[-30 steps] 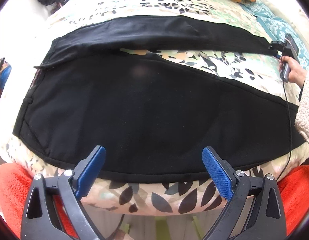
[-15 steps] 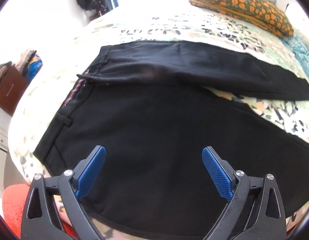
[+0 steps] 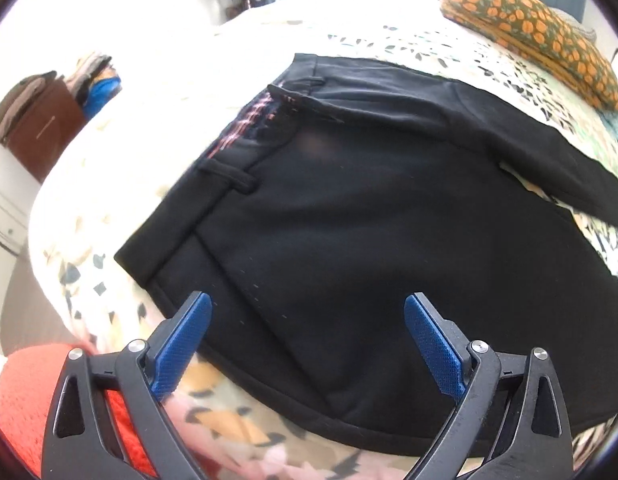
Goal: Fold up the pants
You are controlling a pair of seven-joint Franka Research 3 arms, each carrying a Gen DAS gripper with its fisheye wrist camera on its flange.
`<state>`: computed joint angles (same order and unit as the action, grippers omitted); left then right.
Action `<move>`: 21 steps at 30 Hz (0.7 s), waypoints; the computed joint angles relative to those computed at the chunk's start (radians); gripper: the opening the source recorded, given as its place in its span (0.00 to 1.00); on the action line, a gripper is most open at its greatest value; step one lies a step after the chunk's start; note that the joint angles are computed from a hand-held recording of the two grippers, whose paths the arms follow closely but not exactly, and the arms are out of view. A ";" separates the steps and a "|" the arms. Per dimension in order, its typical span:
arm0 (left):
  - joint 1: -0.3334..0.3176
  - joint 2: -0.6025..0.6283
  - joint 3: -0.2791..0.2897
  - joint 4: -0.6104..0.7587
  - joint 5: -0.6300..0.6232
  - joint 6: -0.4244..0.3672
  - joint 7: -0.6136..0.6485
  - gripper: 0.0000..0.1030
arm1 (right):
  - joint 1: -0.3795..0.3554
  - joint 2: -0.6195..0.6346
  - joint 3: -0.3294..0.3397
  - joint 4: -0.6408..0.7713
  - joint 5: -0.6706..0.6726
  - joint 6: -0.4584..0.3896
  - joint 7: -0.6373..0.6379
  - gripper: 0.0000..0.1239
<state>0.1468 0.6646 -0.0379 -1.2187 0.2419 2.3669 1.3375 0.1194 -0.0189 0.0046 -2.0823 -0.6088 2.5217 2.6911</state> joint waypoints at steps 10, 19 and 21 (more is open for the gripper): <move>0.071 -0.051 -0.020 -0.058 -0.093 -0.032 0.008 0.95 | 0.107 0.185 -0.021 0.169 0.101 -0.081 -0.287 0.78; 0.123 -0.112 -0.109 -0.168 -0.240 0.055 0.228 0.95 | 0.146 0.217 -0.045 0.203 0.110 -0.081 -0.316 0.78; 0.080 -0.110 -0.082 -0.170 -0.196 0.063 0.234 0.95 | 0.151 0.220 -0.049 0.206 0.109 -0.075 -0.315 0.78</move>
